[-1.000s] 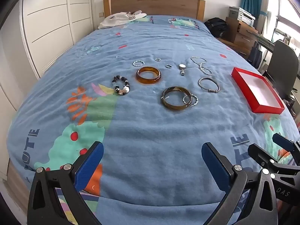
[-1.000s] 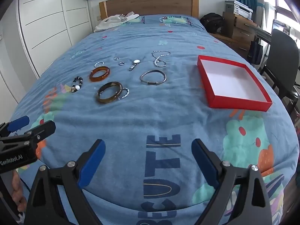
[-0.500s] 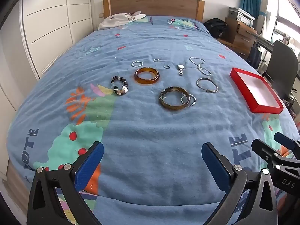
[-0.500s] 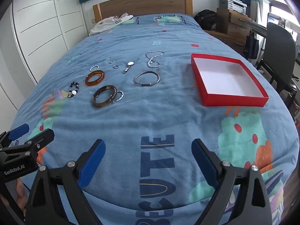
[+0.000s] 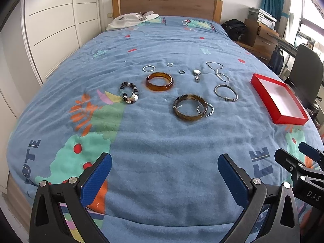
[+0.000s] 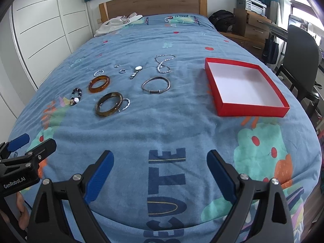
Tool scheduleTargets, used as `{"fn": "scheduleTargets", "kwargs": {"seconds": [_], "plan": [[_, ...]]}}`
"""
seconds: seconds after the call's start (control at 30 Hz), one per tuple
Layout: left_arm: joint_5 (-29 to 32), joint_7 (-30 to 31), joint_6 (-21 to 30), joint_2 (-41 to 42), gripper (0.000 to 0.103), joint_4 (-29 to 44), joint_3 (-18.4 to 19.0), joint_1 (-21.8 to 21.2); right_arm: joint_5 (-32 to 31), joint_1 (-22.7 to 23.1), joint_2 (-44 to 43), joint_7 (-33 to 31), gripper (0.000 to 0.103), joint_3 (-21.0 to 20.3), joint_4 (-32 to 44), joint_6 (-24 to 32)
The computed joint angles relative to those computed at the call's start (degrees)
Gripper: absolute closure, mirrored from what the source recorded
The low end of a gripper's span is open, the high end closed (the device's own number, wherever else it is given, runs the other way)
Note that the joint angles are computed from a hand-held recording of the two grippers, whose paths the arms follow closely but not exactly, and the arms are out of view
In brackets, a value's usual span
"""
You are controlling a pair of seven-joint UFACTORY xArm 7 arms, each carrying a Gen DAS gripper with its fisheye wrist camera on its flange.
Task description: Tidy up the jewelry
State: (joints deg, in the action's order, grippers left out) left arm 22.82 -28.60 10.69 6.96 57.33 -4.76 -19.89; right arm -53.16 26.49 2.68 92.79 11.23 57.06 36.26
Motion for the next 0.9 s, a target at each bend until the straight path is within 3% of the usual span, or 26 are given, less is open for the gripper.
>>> {"fn": "scheduleTargets", "kwargs": {"seconds": [0.47, 0.9], "plan": [[-4.5, 5.6, 2.9, 2.2, 0.001, 3.3, -1.1, 0.1, -0.3, -0.1, 1.0, -0.8, 0.010, -0.7, 1.2, -0.4], [-5.2, 6.5, 3.6, 4.2, 0.001, 5.3, -0.3, -0.7, -0.2, 0.0, 2.8, -1.3, 0.010, -1.8, 2.1, -1.2]]}}
